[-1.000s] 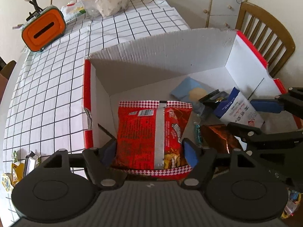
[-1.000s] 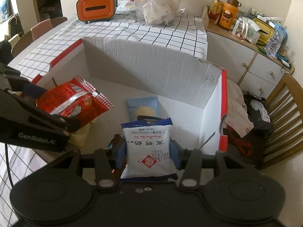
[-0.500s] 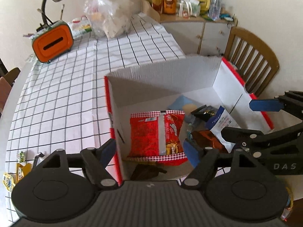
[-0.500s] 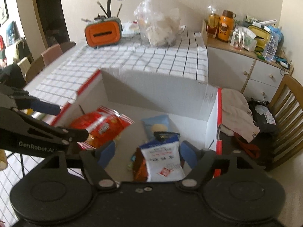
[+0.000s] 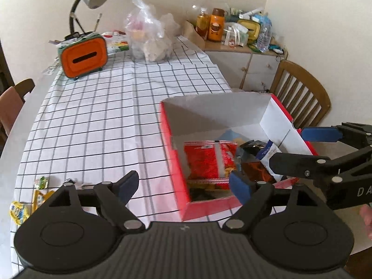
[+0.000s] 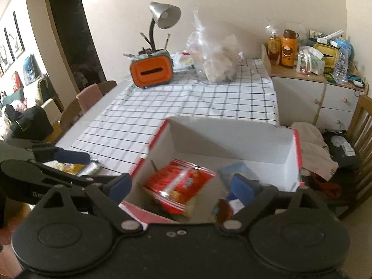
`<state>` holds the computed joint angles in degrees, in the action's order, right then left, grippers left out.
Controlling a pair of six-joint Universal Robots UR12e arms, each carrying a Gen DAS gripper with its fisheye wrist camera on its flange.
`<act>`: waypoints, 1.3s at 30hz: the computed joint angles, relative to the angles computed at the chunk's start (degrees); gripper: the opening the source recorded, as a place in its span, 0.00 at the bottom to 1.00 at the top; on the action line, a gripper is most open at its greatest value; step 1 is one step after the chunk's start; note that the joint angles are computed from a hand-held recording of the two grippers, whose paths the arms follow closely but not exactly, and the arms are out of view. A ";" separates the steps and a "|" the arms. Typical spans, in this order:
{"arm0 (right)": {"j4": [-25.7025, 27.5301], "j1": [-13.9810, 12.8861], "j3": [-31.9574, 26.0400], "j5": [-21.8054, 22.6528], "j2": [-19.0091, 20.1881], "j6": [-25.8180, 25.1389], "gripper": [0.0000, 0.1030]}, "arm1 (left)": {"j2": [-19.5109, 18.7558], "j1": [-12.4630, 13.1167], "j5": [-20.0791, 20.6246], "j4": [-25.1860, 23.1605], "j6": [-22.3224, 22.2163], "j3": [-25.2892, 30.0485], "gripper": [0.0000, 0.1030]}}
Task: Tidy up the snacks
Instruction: 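Open both tools to drop the biscuit packet and red bag into the box, then move both tools back toward the remaining snacks on the table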
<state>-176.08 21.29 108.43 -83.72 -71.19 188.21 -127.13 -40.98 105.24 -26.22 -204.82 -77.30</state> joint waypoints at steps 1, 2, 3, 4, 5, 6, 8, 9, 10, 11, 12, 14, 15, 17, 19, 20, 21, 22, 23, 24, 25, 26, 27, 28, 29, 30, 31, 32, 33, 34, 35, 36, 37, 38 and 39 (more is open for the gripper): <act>-0.10 0.37 -0.30 -0.02 0.19 0.47 0.95 | 0.54 0.15 -0.05 0.68 -0.18 -0.96 0.83; -0.20 0.83 -0.66 -0.34 0.45 0.78 0.95 | 1.18 0.44 -0.52 1.50 -0.28 -2.10 0.83; -0.31 1.26 -0.98 -0.83 0.71 0.95 0.96 | 1.79 0.75 -1.05 2.36 -0.33 -3.24 0.83; -0.43 1.77 -1.38 -1.29 1.04 1.24 0.97 | 2.48 1.09 -1.36 3.35 -0.58 -4.53 0.84; -0.45 2.11 -1.67 -1.32 1.31 1.65 0.97 | 3.03 1.30 -1.27 4.14 -0.94 -5.59 0.85; -0.42 2.46 -2.01 -1.10 1.61 2.25 0.98 | 3.62 1.57 -1.12 4.99 -1.21 -6.73 0.86; -0.35 3.22 -2.75 -1.18 2.24 3.12 0.99 | 4.66 2.11 -0.65 6.46 -1.58 -8.76 0.86; -0.31 3.73 -3.24 -1.54 2.67 3.36 1.00 | 5.22 2.40 -0.32 7.20 -1.75 -9.88 0.86; -0.13 4.30 -3.81 -2.05 3.14 3.56 1.00 | 5.71 2.69 0.02 7.69 -1.88 -10.85 0.86; 0.08 4.74 -4.19 -2.34 3.47 3.68 1.00 | 6.16 2.99 0.26 7.97 -2.01 -11.70 0.86; 0.50 5.22 -4.80 -2.52 3.94 3.81 1.00 | 6.60 3.30 0.60 8.14 -2.27 -12.50 0.86; 1.58 6.10 -5.93 -2.69 4.78 4.21 1.00 | 7.64 4.03 1.38 7.95 -2.64 -14.27 0.86; 2.14 6.58 -6.57 -2.80 5.28 4.44 1.00 | 8.03 4.28 2.22 7.40 -2.80 -14.85 0.86; 3.16 7.37 -7.82 -3.09 6.22 4.69 1.00 | 8.82 4.91 3.54 6.68 -3.34 -16.18 0.86; 4.75 8.23 -9.50 -3.36 7.38 5.08 1.00 | 9.55 5.72 4.32 6.13 -4.58 -17.51 0.86; 5.40 8.61 -10.33 -3.44 7.96 5.34 1.00 | 9.88 6.05 4.74 5.78 -5.17 -18.11 0.86; 5.93 8.97 -11.11 -3.41 8.51 5.60 1.00 | 10.16 6.49 5.09 5.26 -5.88 -18.61 0.86; 6.33 9.30 -11.75 -3.46 8.99 5.85 1.00 | 10.46 6.98 5.24 4.77 -6.76 -19.12 0.86; 6.89 9.69 -12.59 -3.69 9.58 6.06 1.00 | 10.77 7.42 5.22 4.55 -7.48 -19.71 0.86; 7.29 10.03 -13.19 -3.99 10.02 6.15 1.00 | 11.03 7.92 5.12 4.40 -8.12 -20.25 0.86; 7.82 10.46 -14.09 -4.41 10.64 6.18 1.00 | 11.20 8.28 5.17 4.30 -8.60 -20.67 0.86; 8.18 10.78 -14.74 -4.76 11.10 6.21 1.00 | 11.36 8.69 5.38 4.09 -9.17 -21.11 0.86; 8.78 11.12 -15.58 -5.21 11.67 6.36 1.00 | 11.50 9.09 5.62 3.71 -9.75 -21.48 0.86; 9.51 11.45 -16.52 -5.50 12.30 6.63 1.00 | 11.60 9.42 5.70 3.57 -10.18 -21.85 0.86; 10.10 11.73 -17.40 -5.57 12.91 6.90 1.00 | 11.68 9.83 5.68 3.37 -10.65 -22.18 0.86; 10.52 11.96 -18.08 -5.71 13.39 7.13 1.00 | 11.74 10.22 5.65 3.02 -11.16 -22.44 0.86; 11.17 12.30 -19.04 -6.09 14.05 7.39 0.99 | 11.79 10.58 5.63 2.47 -11.83 -22.66 0.86; 11.66 12.59 -19.74 -6.39 14.54 7.47 1.00 | 11.82 10.91 5.53 2.05 -12.42 -22.87 0.86; 12.29 12.94 -20.64 -6.84 15.17 7.48 0.99 | 11.79 11.28 5.26 1.83 -12.97 -23.07 0.86; 12.86 13.23 -21.45 -7.28 15.74 7.47 0.99 | 11.76 11.70 5.07 1.14 -13.79 -23.22 0.86; 13.55 13.53 -22.36 -7.64 16.39 7.43 0.99 | 11.71 12.03 4.88 0.44 -14.59 -23.27 0.86; 14.31 13.76 -23.21 -7.91 16.99 7.44 0.99 | 11.66 12.47 4.38 -0.01 -15.28 -23.42 0.86; 15.16 13.99 -24.06 -8.22 17.59 7.58 0.99 | 11.58 12.81 4.09 -0.39 -15.82 -23.50 0.86; 15.92 14.16 -24.86 -8.41 18.17 7.69 0.99 | 11.46 13.13 4.00 -1.15 -16.66 -23.50 0.86; 16.79 14.33 -25.65 -8.67 18.73 7.81 0.99 | 11.30 13.44 3.87 -1.68 -17.37 -23.49 0.86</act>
<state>-159.29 35.62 82.78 -92.39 -52.46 196.02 -115.83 -27.53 109.11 -27.91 -222.19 -100.79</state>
